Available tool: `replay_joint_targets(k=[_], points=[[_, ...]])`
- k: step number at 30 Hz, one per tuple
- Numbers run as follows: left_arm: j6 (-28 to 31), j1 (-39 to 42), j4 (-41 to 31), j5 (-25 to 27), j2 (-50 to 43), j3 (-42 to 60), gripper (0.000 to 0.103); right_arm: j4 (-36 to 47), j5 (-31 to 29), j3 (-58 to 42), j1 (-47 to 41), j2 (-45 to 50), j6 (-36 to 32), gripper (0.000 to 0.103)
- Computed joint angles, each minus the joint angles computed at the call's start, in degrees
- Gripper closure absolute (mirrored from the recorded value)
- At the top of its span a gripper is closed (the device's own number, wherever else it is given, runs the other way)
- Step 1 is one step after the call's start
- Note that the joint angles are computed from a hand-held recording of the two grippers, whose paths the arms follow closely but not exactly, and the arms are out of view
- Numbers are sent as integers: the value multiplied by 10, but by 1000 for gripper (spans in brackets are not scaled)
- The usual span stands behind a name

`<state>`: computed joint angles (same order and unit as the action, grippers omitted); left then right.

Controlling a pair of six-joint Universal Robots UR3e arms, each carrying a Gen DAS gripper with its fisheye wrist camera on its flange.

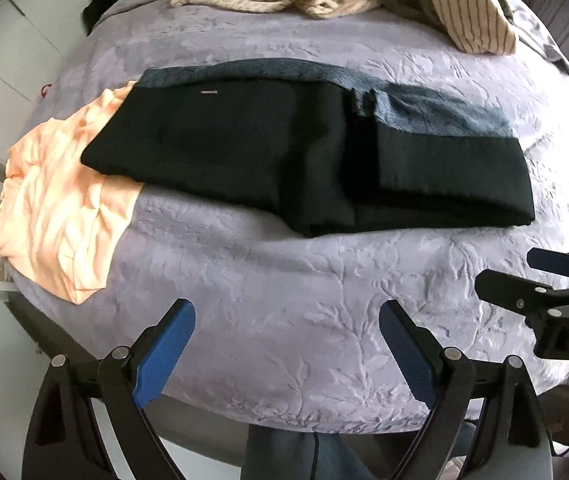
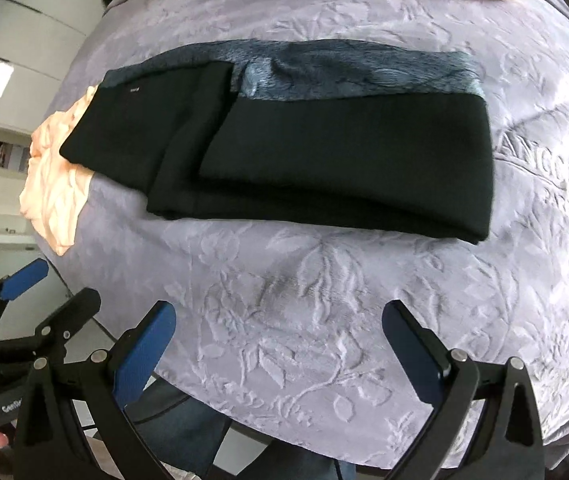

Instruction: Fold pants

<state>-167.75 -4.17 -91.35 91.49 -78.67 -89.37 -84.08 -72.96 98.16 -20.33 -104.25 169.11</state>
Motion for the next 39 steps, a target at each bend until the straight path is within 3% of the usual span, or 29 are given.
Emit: replay_joint_targets(k=[7, 14, 18, 21, 26, 34, 39], points=[[89, 76, 26, -36, 2, -20, 9, -46, -15, -27, 64, 41, 81, 0], [241, 229, 32, -84, -59, 1, 9, -125, -27, -45, 166, 125, 270, 0], [291, 295, 26, -108, -147, 57, 9, -157, -23, -80, 225, 188, 358, 0], [298, 305, 37, -109, -203, 90, 9, -160, -23, -124, 265, 234, 393, 0], [280, 303, 44, -124, -259, 128, 9, -163, -9, -146, 282, 247, 396, 0], [217, 294, 77, -135, -290, 133, 9, -191, 45, -110, 243, 237, 352, 0], [186, 289, 95, -140, -308, 140, 9, -130, 35, -182, 257, 292, 306, 0]])
